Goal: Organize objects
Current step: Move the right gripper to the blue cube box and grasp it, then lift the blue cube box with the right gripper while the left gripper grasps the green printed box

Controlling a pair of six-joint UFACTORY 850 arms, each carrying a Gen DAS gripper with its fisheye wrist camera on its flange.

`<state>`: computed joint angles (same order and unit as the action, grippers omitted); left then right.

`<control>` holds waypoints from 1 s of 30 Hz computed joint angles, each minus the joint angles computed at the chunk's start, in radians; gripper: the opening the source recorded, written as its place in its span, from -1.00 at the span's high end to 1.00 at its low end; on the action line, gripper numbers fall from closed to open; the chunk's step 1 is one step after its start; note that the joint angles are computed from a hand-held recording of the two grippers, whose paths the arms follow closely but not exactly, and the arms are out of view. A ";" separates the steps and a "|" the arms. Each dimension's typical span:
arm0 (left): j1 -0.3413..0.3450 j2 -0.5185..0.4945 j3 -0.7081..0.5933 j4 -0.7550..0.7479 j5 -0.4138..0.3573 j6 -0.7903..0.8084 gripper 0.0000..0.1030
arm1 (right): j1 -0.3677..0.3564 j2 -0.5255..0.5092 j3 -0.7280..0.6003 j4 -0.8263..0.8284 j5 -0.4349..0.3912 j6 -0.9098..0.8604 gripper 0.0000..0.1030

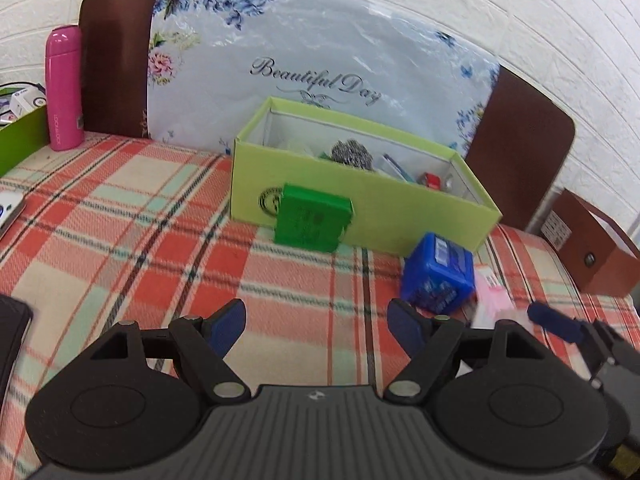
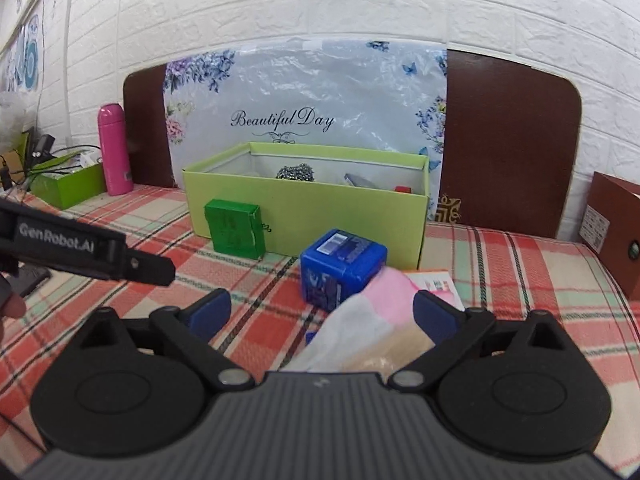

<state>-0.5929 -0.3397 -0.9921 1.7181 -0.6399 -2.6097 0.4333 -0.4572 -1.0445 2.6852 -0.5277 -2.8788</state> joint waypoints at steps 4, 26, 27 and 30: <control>0.044 -0.055 -0.085 -0.006 0.003 0.049 -0.57 | 0.024 -0.066 -0.078 0.079 0.032 -0.073 -0.86; 0.121 -0.089 -0.100 0.091 0.120 -0.002 -0.27 | 0.016 -0.142 -0.174 -0.178 0.045 0.166 -0.28; 0.111 -0.073 -0.074 0.092 0.111 -0.014 -0.27 | 0.015 -0.130 -0.153 -0.209 0.031 0.181 -0.28; 0.076 -0.031 0.000 0.059 0.084 -0.023 -0.27 | 0.015 -0.088 -0.080 -0.245 -0.014 0.160 -0.27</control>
<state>-0.5167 -0.3708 -0.9919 1.7768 -0.5560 -2.6330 0.4480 -0.5447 -1.1242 2.4400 -0.5419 -2.7184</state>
